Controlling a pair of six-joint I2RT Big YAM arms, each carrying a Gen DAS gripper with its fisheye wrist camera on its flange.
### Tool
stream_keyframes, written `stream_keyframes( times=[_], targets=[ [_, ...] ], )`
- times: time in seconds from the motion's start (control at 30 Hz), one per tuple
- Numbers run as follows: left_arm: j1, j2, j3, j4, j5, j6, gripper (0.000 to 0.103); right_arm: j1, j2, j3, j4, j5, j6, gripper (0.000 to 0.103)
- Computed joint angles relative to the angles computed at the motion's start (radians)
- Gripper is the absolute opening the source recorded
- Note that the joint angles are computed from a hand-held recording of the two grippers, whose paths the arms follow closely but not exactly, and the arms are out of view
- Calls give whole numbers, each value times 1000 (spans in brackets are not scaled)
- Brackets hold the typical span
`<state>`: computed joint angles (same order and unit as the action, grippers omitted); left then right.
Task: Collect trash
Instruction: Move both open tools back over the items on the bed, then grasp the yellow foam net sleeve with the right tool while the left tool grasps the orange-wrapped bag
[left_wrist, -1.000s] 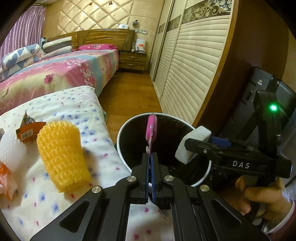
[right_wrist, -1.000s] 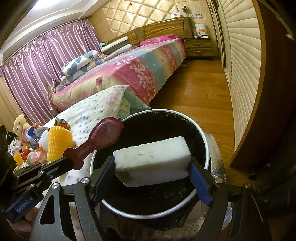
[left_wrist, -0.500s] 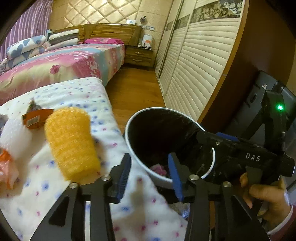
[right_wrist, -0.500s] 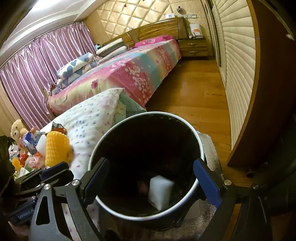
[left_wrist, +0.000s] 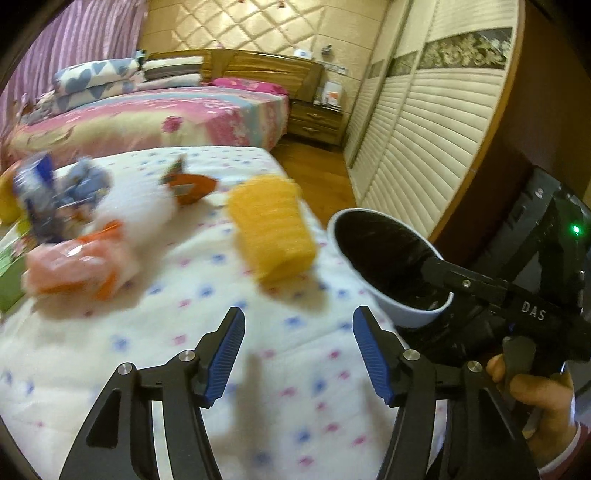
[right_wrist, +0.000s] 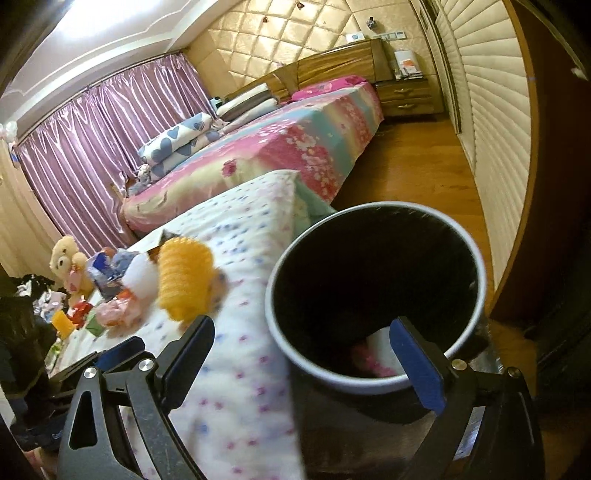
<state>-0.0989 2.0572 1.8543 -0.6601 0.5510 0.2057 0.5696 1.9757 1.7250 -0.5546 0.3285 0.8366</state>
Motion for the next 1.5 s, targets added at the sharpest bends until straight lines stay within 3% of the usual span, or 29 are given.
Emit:
stream_keyframes(
  times=[0.37, 0.63, 0.9, 1.33, 1.43, 1.5],
  targets=[
    [84, -98, -145, 75, -47, -46, 65, 55, 93, 150, -35, -16, -26, 97],
    [134, -113, -156, 82, -92, -30, 72, 68, 181, 291, -104, -52, -63, 97],
    [167, -73, -61, 50, -101, 54, 78, 70, 261, 421, -168, -73, -78, 97],
    [147, 53, 152, -125, -102, 287, 79, 33, 392, 648, -291, -128, -68, 97],
    [143, 77, 189, -153, -104, 288, 76, 21, 429, 713, -326, -141, -54, 97],
    [141, 86, 207, -166, -94, 293, 61, 18, 445, 735, -335, -150, -45, 94]
  ],
)
